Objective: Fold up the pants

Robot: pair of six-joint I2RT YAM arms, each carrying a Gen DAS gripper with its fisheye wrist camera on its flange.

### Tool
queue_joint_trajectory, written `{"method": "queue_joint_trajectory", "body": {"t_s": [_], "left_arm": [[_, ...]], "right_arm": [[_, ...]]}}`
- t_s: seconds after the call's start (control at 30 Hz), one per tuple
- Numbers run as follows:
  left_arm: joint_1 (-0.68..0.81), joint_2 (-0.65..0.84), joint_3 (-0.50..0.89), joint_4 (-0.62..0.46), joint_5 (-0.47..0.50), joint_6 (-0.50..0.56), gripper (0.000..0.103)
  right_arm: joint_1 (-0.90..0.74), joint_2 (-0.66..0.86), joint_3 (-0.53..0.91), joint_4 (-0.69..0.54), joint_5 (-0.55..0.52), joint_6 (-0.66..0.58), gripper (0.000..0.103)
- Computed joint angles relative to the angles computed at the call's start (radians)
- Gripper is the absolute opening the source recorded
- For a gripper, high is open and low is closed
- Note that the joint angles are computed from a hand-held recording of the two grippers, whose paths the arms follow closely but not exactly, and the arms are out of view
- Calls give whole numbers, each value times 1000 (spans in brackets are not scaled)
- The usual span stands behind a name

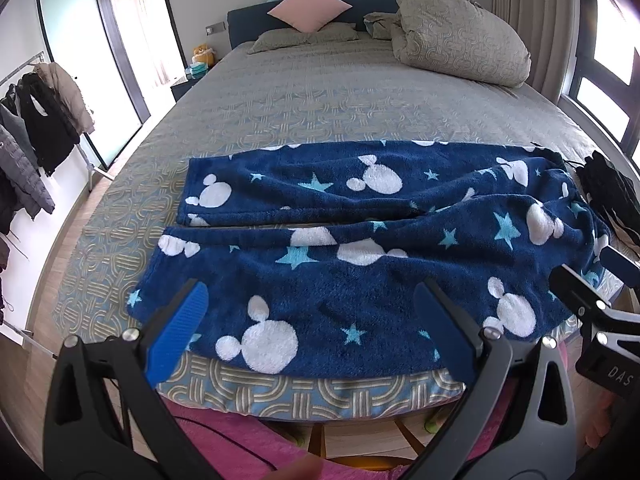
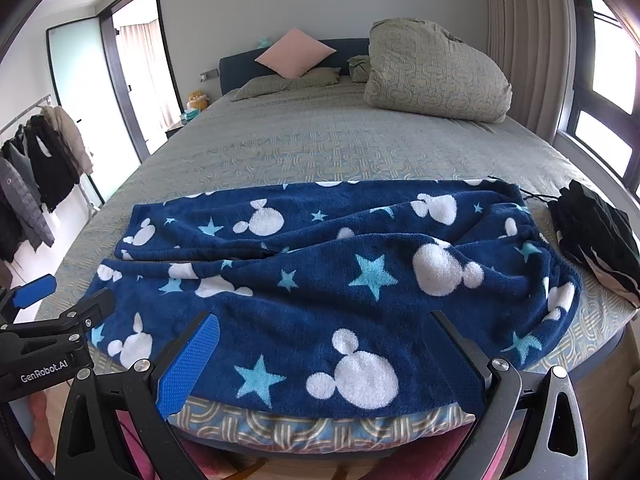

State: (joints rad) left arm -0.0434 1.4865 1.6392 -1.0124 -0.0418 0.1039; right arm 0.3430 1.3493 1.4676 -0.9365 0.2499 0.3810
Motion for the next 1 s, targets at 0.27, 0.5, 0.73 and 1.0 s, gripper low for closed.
{"method": "queue_joint_trajectory", "body": {"t_s": [0.27, 0.5, 0.73, 1.0], "left_arm": [[13, 4, 2, 2, -6, 8, 103], [21, 4, 8, -3, 2, 15, 103], [3, -8, 2, -9, -3, 25, 103], [-3, -15, -4, -7, -8, 23, 103]], "right_arm": [[-6, -5, -5, -3, 2, -6, 103], [-15, -20, -19, -3, -2, -3, 103], [-17, -25, -21, -7, -1, -1, 103], [-21, -35, -30, -7, -4, 1, 103]]}}
